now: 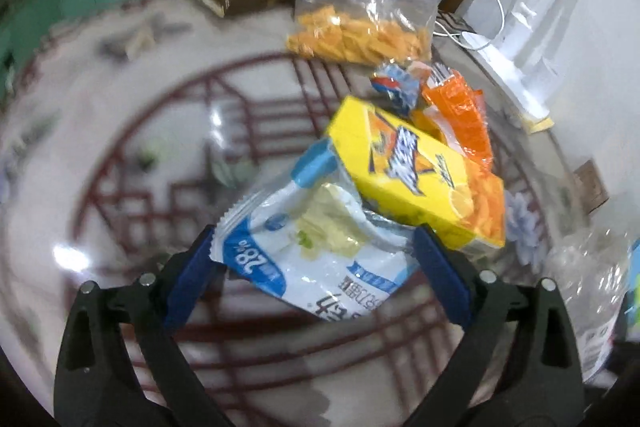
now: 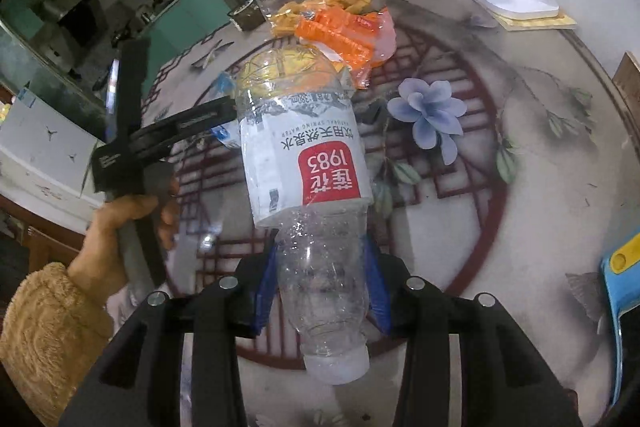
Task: Collect trash
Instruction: 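Grasp the clear red-labelled water bottle with the right tool while the left tool grasps the white snack wrapper, then carry the bottle and wrapper over the red bucket and open both tools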
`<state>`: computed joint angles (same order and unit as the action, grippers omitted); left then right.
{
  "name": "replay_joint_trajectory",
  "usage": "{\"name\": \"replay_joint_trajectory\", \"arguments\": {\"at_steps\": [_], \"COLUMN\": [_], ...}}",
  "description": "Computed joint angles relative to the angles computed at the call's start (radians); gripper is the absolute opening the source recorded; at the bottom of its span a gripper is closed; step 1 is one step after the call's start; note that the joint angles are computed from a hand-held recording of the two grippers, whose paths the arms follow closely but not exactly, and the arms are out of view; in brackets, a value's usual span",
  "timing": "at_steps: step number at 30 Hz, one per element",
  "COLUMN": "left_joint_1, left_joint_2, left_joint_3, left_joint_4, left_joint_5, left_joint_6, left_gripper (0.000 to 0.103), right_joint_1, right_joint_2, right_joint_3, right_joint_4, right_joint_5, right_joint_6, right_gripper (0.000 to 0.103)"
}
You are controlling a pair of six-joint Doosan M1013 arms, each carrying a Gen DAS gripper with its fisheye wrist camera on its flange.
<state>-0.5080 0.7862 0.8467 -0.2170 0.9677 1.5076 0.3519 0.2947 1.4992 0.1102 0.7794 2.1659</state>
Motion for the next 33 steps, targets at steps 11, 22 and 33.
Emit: {"name": "replay_joint_trajectory", "arguments": {"at_steps": [11, 22, 33], "left_joint_1": [-0.014, 0.024, 0.076], "left_joint_2": [-0.054, -0.344, -0.598], "left_joint_3": [0.092, 0.502, 0.831], "left_joint_4": [0.053, -0.026, 0.031], "left_joint_5": [-0.028, -0.289, -0.471], "left_joint_6": [0.013, 0.142, 0.065], "left_gripper": [0.006, 0.001, 0.001], "right_joint_1": [0.004, 0.031, 0.172], "right_joint_2": [0.004, -0.01, -0.007], "right_joint_3": [-0.01, 0.003, -0.005], "right_joint_4": [-0.018, -0.108, -0.388], "right_joint_5": [-0.009, -0.025, -0.019], "right_joint_6": [0.016, 0.1, 0.283], "right_gripper": [0.039, 0.039, 0.039]}}
